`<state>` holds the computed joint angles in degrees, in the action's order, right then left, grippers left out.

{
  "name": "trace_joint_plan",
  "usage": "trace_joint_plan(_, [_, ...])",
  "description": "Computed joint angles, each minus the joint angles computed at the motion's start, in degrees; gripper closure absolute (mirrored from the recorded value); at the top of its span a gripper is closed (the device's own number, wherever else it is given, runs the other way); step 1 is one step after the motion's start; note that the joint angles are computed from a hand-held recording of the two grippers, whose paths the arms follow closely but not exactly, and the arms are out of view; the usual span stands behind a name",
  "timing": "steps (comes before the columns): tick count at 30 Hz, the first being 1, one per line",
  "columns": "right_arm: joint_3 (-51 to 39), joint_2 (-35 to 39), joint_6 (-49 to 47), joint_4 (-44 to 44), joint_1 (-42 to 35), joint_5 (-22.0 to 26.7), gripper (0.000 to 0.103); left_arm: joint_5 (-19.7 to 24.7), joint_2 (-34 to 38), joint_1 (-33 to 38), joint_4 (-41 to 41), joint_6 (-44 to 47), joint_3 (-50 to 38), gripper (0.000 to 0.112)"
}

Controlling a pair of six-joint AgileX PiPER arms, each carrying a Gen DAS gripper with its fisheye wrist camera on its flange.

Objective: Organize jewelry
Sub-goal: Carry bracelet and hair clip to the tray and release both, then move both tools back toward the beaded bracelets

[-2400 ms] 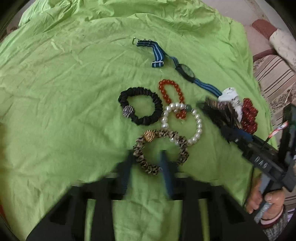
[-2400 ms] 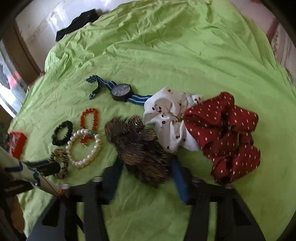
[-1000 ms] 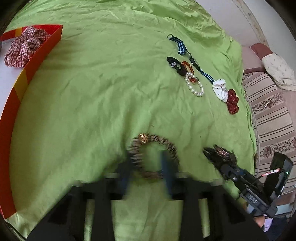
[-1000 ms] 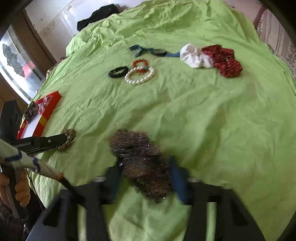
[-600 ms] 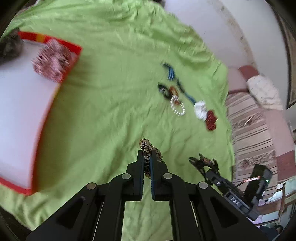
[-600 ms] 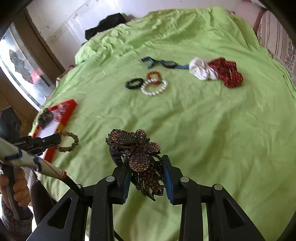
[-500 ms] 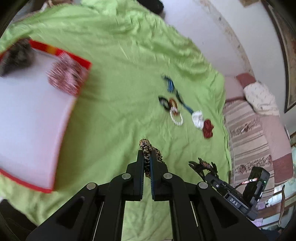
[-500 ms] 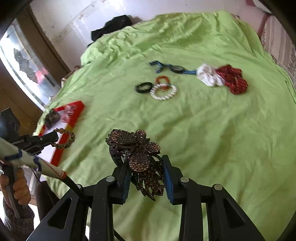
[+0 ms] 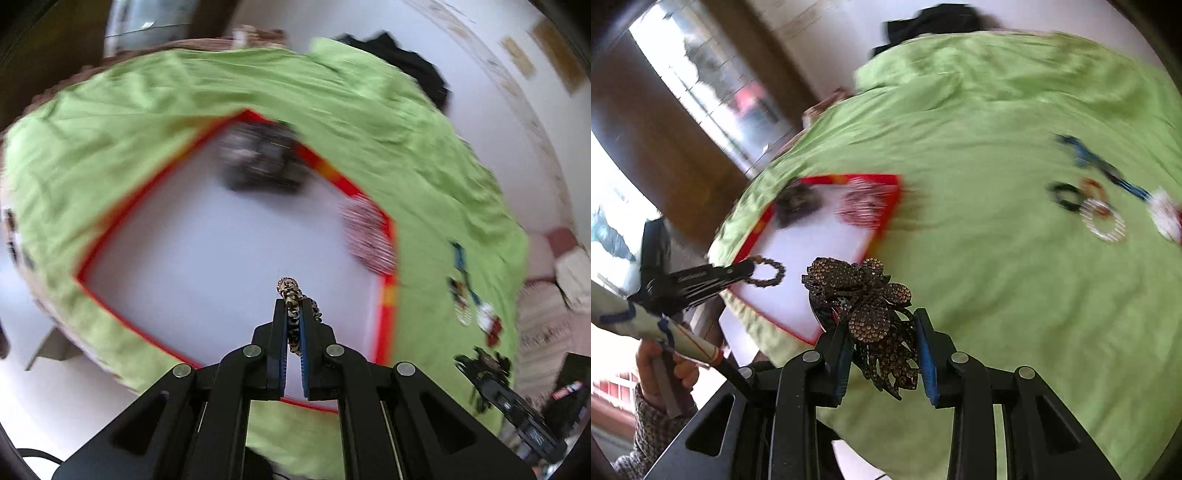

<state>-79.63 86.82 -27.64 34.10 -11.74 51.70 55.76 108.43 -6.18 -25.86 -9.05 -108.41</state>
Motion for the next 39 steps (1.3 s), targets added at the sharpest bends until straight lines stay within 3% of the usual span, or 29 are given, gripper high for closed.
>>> trace_joint_plan(5, [-7.3, 7.4, 10.9, -10.4, 13.8, -4.2, 0.069, 5.2, 6.7, 3.5, 7.3, -2.7, -8.1, 0.107])
trace_joint_plan(8, [-10.4, 12.0, 17.9, -18.9, 20.1, -6.8, 0.069, 6.0, 8.7, 4.3, 8.2, -2.8, -9.8, 0.107])
trace_joint_plan(11, [-11.7, 15.3, 22.2, -24.0, 23.0, -8.0, 0.069, 4.2, 7.7, 5.1, 7.3, -1.4, -7.1, 0.107])
trace_joint_plan(15, [-11.9, 17.2, 21.4, -23.2, 23.1, -8.1, 0.069, 1.0, 4.0, 6.3, 4.5, 1.5, -1.2, 0.107])
trace_joint_plan(18, [-11.6, 18.0, 21.6, -23.3, 23.8, -8.7, 0.069, -0.5, 1.9, 6.5, 3.7, 1.6, 1.4, 0.100])
trace_joint_plan(21, [-9.8, 17.2, 22.0, -23.9, 24.5, -10.5, 0.067, -2.2, -0.6, 6.9, 1.6, 2.1, 4.5, 0.081])
trace_joint_plan(25, [-8.9, 16.3, 21.1, -24.0, 25.2, -10.5, 0.055, -4.0, -4.8, 7.6, 0.3, 2.5, 9.1, 0.060])
trace_joint_plan(28, [-5.7, 13.4, 20.0, -23.7, 25.5, -12.8, 0.042, -4.6, -6.9, 8.5, -1.0, 1.8, 11.1, 0.059])
trace_joint_plan(32, [-2.1, 9.3, 18.3, -23.0, 25.4, -14.8, 0.041, -6.1, -10.3, 8.7, -0.5, 0.1, 13.9, 0.057])
trace_joint_plan(39, [5.4, 2.4, 13.0, -17.4, 21.3, -16.3, 0.040, -6.8, -14.1, 3.8, 7.6, -5.3, 16.0, 0.052])
